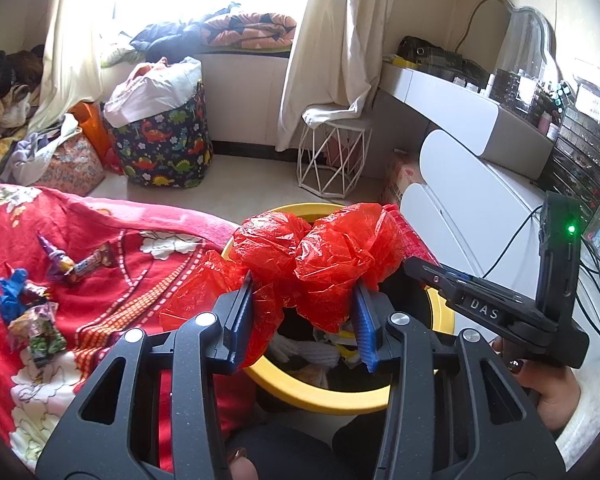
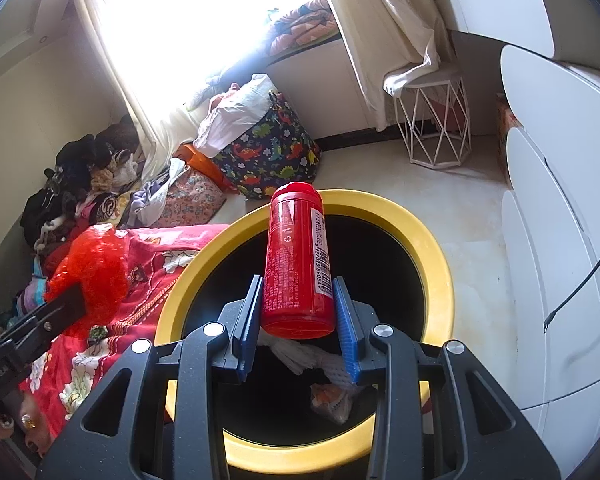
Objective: Collect trash
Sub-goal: 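Drop the red can into the bin with the right tool while the left tool holds the bag, then open the left tool to drop the red bag into the bin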
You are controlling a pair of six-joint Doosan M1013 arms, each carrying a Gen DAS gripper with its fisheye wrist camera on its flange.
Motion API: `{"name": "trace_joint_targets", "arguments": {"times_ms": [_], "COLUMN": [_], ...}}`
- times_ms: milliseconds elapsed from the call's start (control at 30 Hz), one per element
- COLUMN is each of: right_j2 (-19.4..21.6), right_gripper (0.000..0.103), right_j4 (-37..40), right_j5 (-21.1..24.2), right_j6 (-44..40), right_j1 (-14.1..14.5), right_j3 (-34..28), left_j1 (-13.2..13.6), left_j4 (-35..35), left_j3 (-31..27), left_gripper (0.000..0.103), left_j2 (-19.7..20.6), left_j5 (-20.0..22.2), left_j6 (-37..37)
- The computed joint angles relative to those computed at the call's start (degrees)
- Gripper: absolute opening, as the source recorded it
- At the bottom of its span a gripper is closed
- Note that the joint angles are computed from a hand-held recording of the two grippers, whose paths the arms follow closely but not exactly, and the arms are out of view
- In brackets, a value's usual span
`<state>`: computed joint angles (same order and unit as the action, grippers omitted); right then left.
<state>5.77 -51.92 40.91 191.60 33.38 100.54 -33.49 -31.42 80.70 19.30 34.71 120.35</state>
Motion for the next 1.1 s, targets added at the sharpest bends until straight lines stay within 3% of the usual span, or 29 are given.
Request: {"name": "trace_joint_targets", "arguments": {"times_ms": [467,567,633,733,1100], "right_j2": [-0.18,-0.37,-0.55,-0.65,-0.05], "right_gripper": [0.036,0.054,0.056,0.063,0.077], "right_j4": [-1.62,-3.60,-4.41,-4.31,-4.45], "right_j5": [2.37,4.10,4.90,5.91,7.96], "right_j6": [1.98,4.58,5.97,6.10,4.05], "right_j1": [0.21,0.64,0.82,0.95,1.58], "right_j3": [0.22,0.37,0.52,0.48,-0.51], "left_j1": [-0.97,-1.05,-0.86,-0.86,0.12], "left_j4": [3.60,4.56,4.46,4.77,5.16], "left_j3": [-2.88,-4.20,-5.25,-4.73,-2.66], "left_gripper": [0.037,0.047,0.069,0.092,0.092], "left_j2": [2.79,3.79,4.55,4.29,2.39], "left_j5": [2.41,4.19,6.20,5.03,1.72], "left_j6": [-4.14,-5.79,-6.75,-7.70,-9.96]}}
